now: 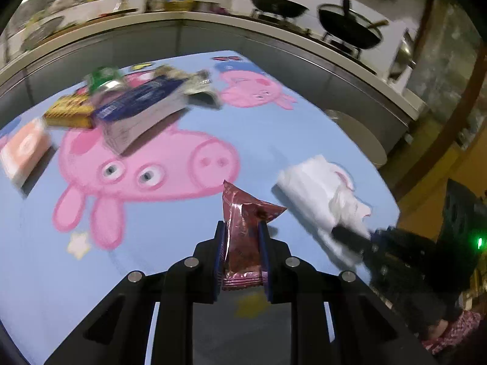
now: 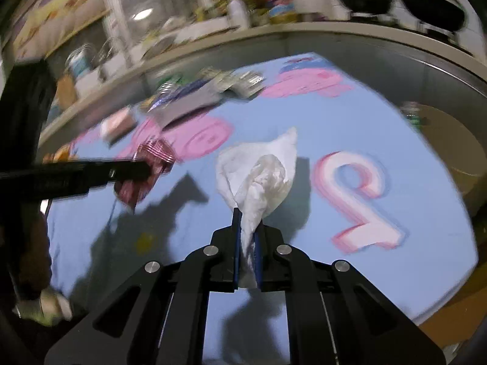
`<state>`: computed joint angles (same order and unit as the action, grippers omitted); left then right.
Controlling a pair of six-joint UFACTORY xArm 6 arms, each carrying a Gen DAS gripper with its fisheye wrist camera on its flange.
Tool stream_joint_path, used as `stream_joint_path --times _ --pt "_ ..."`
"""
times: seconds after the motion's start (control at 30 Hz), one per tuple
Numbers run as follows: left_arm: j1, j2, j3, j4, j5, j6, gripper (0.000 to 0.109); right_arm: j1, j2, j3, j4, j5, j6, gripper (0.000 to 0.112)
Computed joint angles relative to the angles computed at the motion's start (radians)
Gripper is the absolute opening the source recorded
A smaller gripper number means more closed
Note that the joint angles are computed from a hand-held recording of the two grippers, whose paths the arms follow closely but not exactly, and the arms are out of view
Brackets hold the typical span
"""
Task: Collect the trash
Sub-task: 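Move tissue and red wrapper over the beige bin and open both grippers, then swing both tools back toward the remaining trash on the table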
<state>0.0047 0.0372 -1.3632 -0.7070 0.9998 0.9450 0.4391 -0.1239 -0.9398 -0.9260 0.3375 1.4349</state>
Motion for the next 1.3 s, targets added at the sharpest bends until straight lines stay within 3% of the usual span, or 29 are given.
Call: stream_joint_path --times 0.1,0.27,0.33,0.47,0.63,0.7,0.73,0.77,0.8,0.83,0.97,1.13,1.3 --pt "-0.07 0.03 -0.062 0.003 0.013 0.001 0.021 -0.071 -0.075 0.054 -0.095 0.017 0.12 0.007" --pt "-0.223 0.156 -0.267 0.002 0.055 -0.051 0.021 -0.249 -0.193 0.149 -0.138 0.014 0.202 0.007" --pt "-0.291 0.226 -0.368 0.003 0.055 -0.081 0.021 -0.317 -0.203 0.164 -0.123 -0.006 0.179 0.008" --pt "-0.401 0.418 -0.636 0.034 0.115 -0.203 0.022 -0.485 -0.176 0.181 0.003 -0.131 0.07 0.01" --pt "-0.48 0.627 -0.914 0.111 0.184 -0.345 0.023 -0.582 -0.105 0.162 0.147 -0.188 -0.076 0.01" --pt "-0.5 0.687 -0.991 0.135 0.193 -0.382 0.031 -0.596 -0.072 0.149 0.191 -0.191 -0.13 0.016" --pt "-0.511 0.697 -0.996 0.152 0.177 -0.395 0.036 -0.596 -0.064 0.144 0.186 -0.185 -0.123 0.027" --pt "-0.524 0.713 -1.006 0.18 0.158 -0.42 0.051 -0.601 -0.05 0.132 0.157 -0.177 -0.097 0.044" --pt "-0.528 0.714 -0.998 0.189 0.145 -0.432 0.06 -0.604 -0.047 0.129 0.135 -0.174 -0.077 0.053" --pt "-0.529 0.721 -1.004 0.193 0.14 -0.443 0.06 -0.605 -0.045 0.123 0.097 -0.167 -0.04 0.058" --pt "-0.515 0.751 -1.056 0.177 0.171 -0.472 0.06 -0.601 -0.067 0.116 -0.06 -0.129 0.12 0.058" --pt "-0.467 0.666 -0.955 0.106 0.131 -0.43 0.06 -0.577 -0.118 0.127 -0.154 -0.098 0.245 0.058" --pt "-0.4 0.453 -0.644 0.002 0.016 -0.295 0.06 -0.499 -0.145 0.112 -0.205 -0.073 0.318 0.058"
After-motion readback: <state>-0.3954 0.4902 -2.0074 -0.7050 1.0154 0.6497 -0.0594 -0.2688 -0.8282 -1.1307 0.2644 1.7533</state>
